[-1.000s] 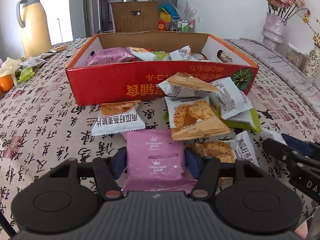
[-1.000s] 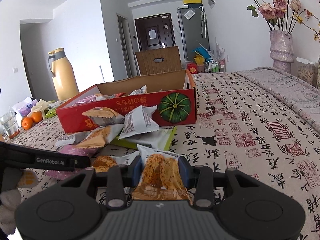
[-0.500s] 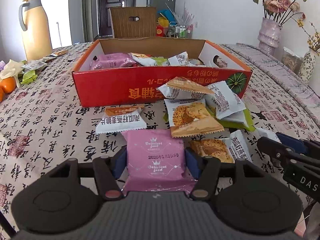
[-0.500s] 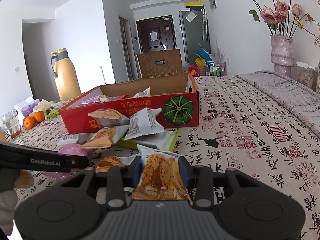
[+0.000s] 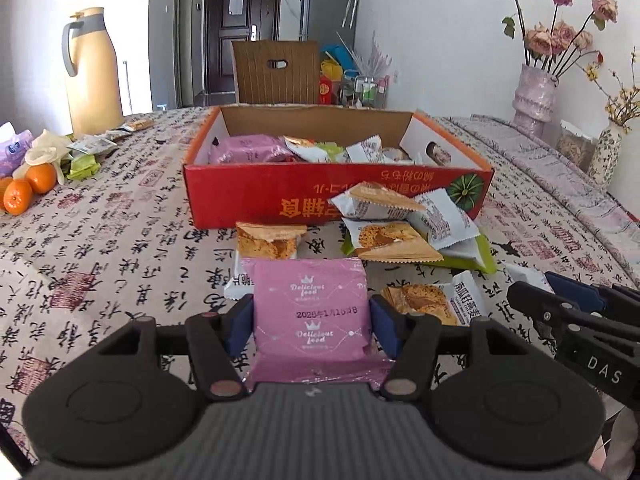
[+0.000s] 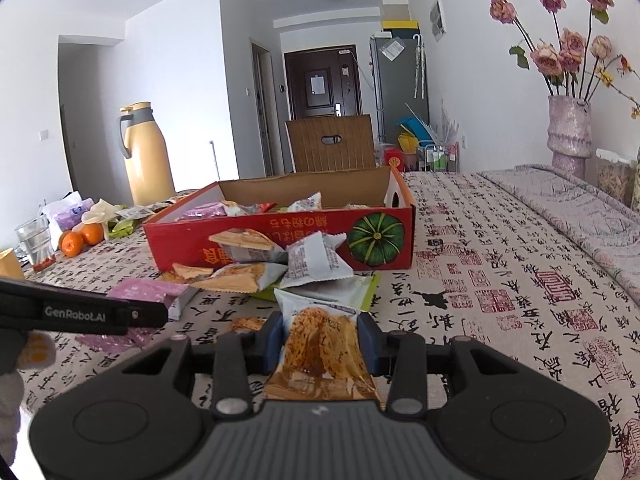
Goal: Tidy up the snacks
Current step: 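Carry the cracker packet and pink packet over the box with both grippers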
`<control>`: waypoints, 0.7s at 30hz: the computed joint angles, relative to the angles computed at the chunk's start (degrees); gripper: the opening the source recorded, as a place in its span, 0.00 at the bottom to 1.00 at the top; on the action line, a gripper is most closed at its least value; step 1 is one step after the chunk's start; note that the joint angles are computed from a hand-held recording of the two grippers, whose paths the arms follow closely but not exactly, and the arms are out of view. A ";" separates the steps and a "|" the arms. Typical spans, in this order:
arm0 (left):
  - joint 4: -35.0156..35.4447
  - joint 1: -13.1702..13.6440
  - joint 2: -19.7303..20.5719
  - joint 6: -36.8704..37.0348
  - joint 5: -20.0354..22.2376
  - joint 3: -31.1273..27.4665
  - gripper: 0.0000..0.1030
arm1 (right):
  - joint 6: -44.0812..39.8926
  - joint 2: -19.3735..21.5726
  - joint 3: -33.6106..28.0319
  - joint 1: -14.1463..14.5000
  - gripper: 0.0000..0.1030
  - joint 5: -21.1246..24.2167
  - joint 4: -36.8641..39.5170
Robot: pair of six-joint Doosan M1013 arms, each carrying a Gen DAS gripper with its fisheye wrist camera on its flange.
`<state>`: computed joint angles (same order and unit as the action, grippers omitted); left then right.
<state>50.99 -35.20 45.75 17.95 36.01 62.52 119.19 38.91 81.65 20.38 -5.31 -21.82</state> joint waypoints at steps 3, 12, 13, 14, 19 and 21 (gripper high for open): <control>2.01 -0.07 -0.56 -1.83 -0.43 0.76 0.60 | -5.06 -0.33 0.25 0.22 0.38 -0.37 4.66; 5.37 0.02 -0.73 -3.81 -1.10 0.16 0.61 | -11.50 -0.14 -0.64 0.51 0.38 -1.00 9.67; 5.50 0.10 -0.60 -3.77 -1.16 -0.23 0.61 | -11.45 0.02 -1.05 0.49 0.38 -1.07 9.46; 5.66 0.18 -0.46 -3.76 -1.20 -0.63 0.61 | -11.34 0.15 -1.42 0.47 0.38 -1.13 9.21; 7.14 0.67 0.38 -4.15 -1.47 -2.96 0.61 | -12.46 1.38 -4.38 0.41 0.38 -1.25 9.43; 7.55 0.91 0.90 -4.06 -1.42 -4.27 0.61 | -12.17 2.12 -6.05 0.33 0.38 -1.12 8.84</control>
<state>58.55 -34.29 46.65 13.89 34.59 58.25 107.02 41.03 75.61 20.71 -6.44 -12.98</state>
